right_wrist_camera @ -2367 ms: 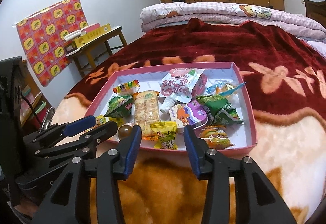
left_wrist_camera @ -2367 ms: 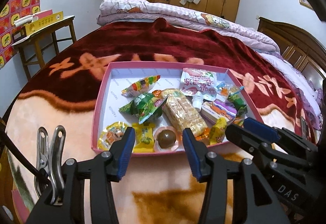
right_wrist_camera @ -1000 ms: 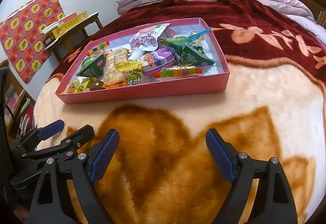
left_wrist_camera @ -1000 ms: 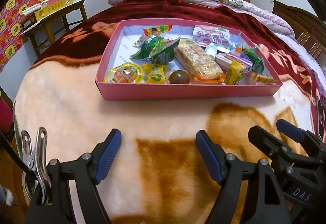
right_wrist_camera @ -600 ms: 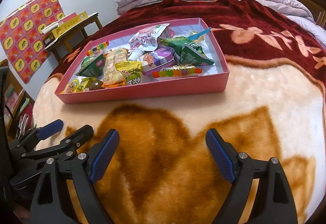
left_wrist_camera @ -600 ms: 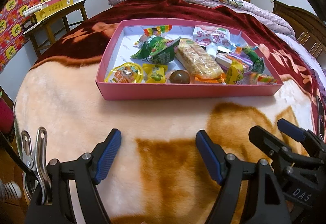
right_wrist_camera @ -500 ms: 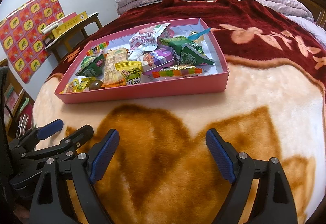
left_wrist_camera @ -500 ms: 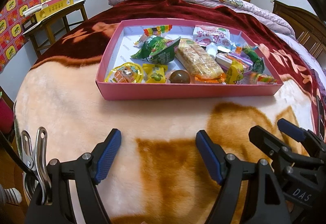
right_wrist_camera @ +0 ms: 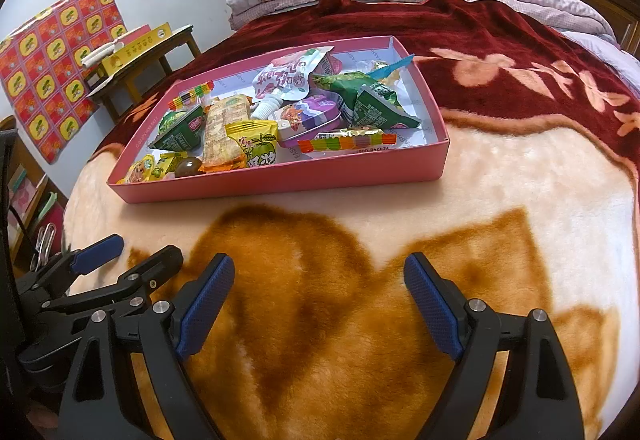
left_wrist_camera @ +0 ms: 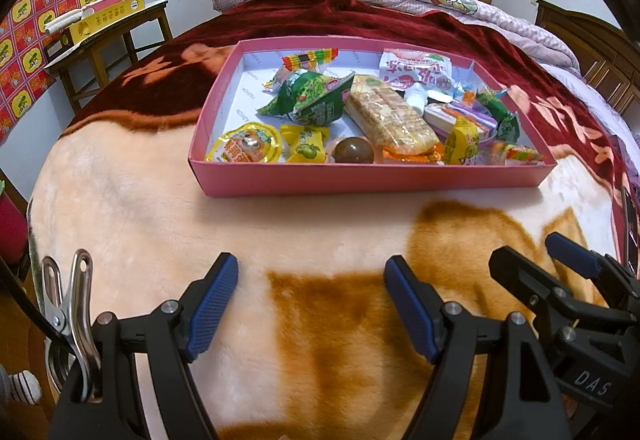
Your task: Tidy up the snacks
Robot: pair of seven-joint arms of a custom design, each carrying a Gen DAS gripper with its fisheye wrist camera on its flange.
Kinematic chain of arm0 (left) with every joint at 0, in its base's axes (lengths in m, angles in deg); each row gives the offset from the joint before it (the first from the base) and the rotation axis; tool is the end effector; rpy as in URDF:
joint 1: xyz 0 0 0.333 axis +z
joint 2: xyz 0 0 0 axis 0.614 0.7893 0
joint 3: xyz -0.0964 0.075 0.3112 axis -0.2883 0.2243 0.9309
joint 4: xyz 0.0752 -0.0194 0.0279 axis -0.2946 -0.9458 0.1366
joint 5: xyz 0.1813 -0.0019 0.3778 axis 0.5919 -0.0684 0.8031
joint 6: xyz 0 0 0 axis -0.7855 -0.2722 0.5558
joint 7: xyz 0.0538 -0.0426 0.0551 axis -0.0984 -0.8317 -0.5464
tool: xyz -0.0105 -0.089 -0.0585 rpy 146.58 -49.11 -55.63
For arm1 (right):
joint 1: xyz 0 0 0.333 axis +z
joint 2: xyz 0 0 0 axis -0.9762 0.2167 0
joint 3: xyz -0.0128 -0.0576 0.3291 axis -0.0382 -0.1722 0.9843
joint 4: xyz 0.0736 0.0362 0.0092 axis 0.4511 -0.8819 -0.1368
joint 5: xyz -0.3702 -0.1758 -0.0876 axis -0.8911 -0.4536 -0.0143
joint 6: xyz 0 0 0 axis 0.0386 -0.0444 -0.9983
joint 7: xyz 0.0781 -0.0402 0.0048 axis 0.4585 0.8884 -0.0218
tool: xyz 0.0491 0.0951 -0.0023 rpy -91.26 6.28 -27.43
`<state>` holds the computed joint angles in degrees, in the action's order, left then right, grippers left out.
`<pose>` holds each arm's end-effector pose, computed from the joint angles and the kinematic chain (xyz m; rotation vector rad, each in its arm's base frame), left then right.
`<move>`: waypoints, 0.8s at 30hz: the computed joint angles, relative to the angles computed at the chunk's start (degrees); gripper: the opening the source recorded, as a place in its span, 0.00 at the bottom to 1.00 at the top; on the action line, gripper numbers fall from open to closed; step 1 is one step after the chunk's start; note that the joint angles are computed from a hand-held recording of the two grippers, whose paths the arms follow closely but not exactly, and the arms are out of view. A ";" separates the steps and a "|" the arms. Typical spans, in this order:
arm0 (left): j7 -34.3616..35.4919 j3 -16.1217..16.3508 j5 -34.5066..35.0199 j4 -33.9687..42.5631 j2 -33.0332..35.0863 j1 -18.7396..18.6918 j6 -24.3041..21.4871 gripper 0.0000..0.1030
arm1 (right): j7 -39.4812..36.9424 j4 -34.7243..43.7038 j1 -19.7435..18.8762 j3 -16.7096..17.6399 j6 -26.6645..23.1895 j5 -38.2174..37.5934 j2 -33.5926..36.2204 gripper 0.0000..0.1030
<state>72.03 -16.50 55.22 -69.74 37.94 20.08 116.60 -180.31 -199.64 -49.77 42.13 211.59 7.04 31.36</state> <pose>0.6123 -0.1356 0.3281 -1.6721 2.0217 -0.7037 0.5749 0.2837 0.3073 -1.6068 1.8506 -0.4918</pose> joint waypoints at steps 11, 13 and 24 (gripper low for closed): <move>-0.22 0.11 0.19 -0.02 0.00 -0.10 0.02 0.77 | 0.10 -0.02 0.11 -0.09 -0.06 -0.10 -0.03 0.86; -0.35 0.21 0.19 -0.10 -0.01 -0.19 0.13 0.77 | 0.00 -0.02 0.07 -0.03 -0.08 -0.03 -0.03 0.86; 0.45 -0.24 -0.40 0.00 0.02 0.48 0.22 0.77 | 0.15 -0.04 0.08 0.03 -0.18 -0.15 -0.07 0.86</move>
<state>72.48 -16.74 54.83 -69.74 37.96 20.56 116.82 -180.16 -199.68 -49.69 42.17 211.41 6.90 31.29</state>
